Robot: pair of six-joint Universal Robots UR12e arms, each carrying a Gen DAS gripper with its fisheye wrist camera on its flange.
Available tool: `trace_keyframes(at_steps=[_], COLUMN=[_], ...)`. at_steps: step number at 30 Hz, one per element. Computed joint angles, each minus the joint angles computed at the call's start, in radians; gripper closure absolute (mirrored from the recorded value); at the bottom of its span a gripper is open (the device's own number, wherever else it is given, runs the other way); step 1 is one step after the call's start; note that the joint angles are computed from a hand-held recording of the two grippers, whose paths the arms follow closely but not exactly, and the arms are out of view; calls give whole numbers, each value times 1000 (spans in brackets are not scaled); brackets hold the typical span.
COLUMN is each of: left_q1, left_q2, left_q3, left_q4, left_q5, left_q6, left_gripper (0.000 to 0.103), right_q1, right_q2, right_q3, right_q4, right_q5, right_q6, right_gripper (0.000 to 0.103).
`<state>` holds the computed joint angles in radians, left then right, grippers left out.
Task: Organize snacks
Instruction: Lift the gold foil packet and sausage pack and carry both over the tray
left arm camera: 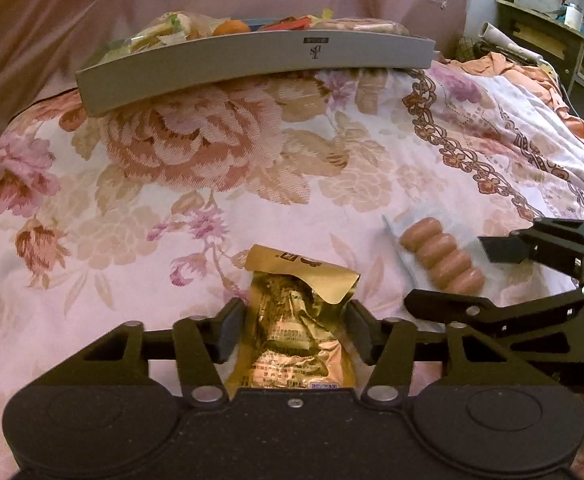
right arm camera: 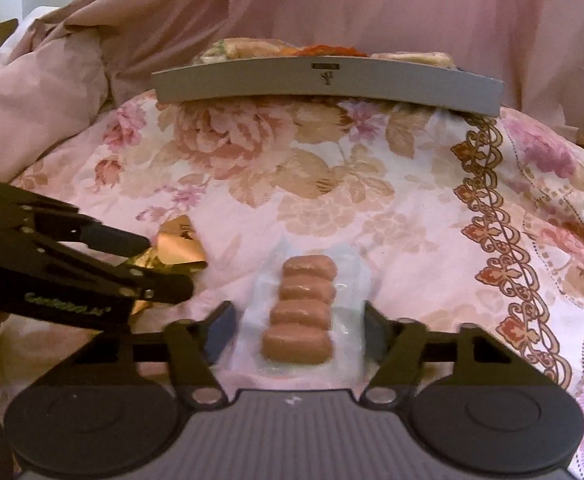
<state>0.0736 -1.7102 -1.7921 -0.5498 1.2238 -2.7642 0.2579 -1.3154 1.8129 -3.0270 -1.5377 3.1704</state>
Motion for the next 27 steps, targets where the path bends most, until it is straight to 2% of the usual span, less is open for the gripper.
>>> trace_keyframes(at_steps=[6,13,16,27], left_q1=[-1,-9,-10,-7], left_q2=[7,22,28,19], left_q3=[-7,-29,-37,-19], left_q4=[10,53,83,171], left_q5=[1,24,33,60], left_q6=[-46,-84,-108,-206], left_gripper=[54,55,55,54], right_q1=[16,65,77,81], right_q2=[2,22,32,55], right_q3=[-2,-4,-3,-14], right_q4=[-18,-97,-139,-268], right_q5=[-43,-185,-226,-267], right_q6=[-47,-275,-342,-409], right_gripper=[40,42,42,41])
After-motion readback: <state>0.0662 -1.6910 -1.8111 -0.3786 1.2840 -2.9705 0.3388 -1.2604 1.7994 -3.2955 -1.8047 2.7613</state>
